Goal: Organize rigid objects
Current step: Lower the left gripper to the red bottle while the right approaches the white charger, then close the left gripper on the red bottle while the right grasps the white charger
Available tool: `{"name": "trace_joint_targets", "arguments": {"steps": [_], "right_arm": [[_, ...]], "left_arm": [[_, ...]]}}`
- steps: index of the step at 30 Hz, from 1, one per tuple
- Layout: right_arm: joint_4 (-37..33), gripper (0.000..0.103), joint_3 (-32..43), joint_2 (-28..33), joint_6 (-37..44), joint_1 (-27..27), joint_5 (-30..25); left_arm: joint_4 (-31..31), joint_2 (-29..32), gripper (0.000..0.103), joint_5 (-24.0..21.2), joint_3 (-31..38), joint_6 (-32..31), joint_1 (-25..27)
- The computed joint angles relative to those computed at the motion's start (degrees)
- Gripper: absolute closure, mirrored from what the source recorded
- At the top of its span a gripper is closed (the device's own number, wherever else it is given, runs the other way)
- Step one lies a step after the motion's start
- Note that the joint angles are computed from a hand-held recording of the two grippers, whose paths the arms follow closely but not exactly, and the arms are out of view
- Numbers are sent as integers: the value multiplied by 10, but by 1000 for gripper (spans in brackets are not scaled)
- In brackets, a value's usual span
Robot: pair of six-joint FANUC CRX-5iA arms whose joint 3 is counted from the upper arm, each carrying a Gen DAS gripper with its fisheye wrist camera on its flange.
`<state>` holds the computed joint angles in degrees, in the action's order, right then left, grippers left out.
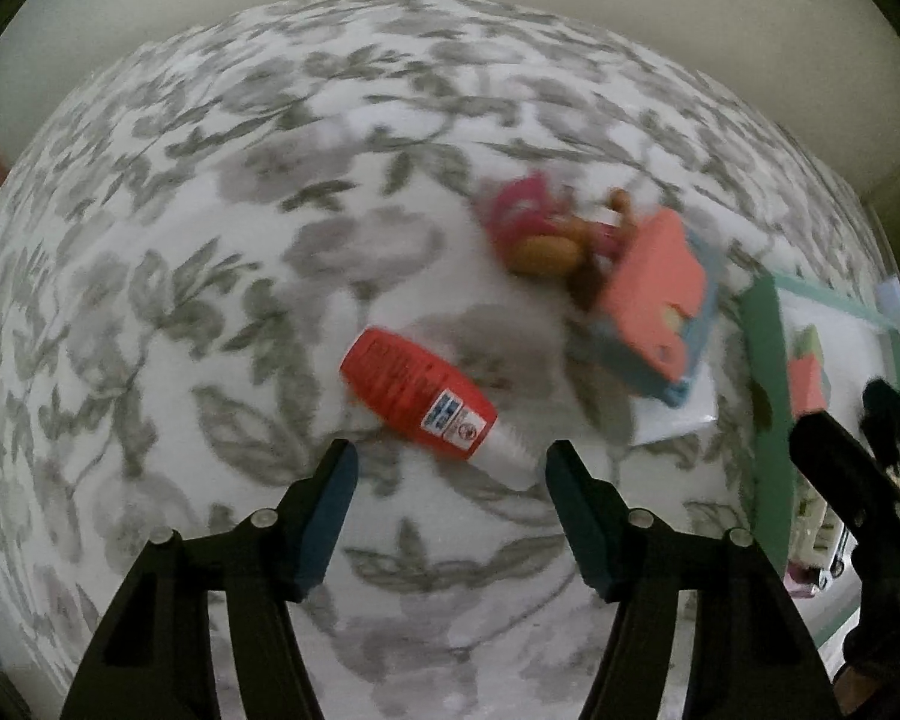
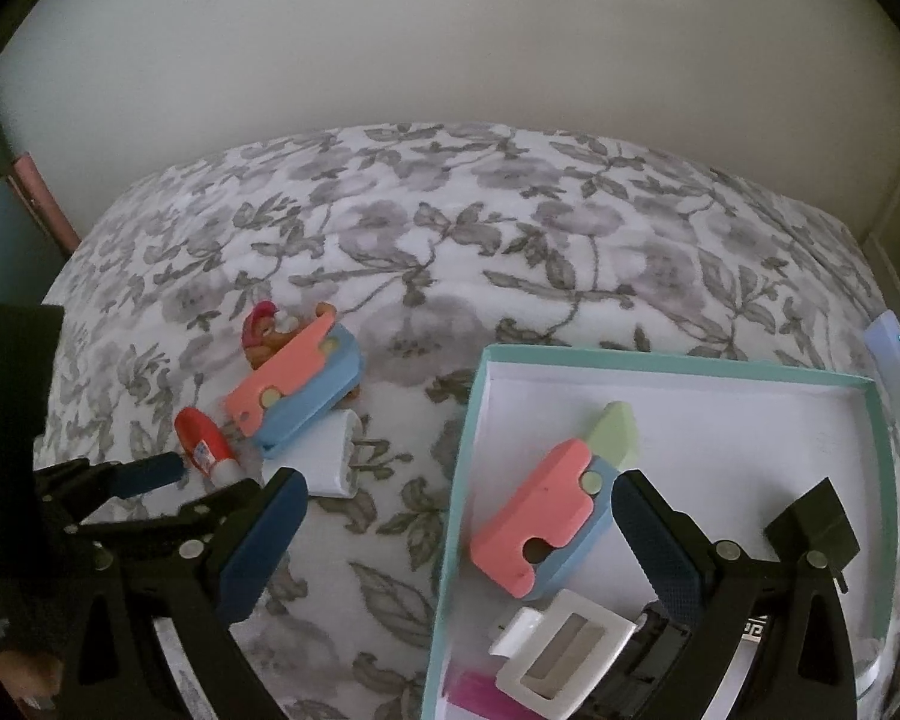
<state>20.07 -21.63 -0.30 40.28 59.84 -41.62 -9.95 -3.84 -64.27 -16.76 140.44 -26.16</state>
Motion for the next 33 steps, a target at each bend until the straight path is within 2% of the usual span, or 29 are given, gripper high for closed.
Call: {"name": "trace_joint_targets", "arguments": {"steps": [9,16,21,22,25,33], "right_arm": [[-7,4,5,1,21,13,17],[-19,12,23,24,43,29,14],[-31,15,39,43,52,33,9],[-32,15,42,47,53,33,7],[-38,16,49,57,56,33,4],[-43,21,60,80,59,31,4]], "left_arm": [[8,-65,37,-7,-57,58,46],[11,-99,37,-3,-85,42,66],[3,-98,36,-3,-84,20,72],[2,-78,36,6,-74,18,73],[-2,-71,35,4,-70,6,76],[-33,-28,35,-6,-26,20,50]]}}
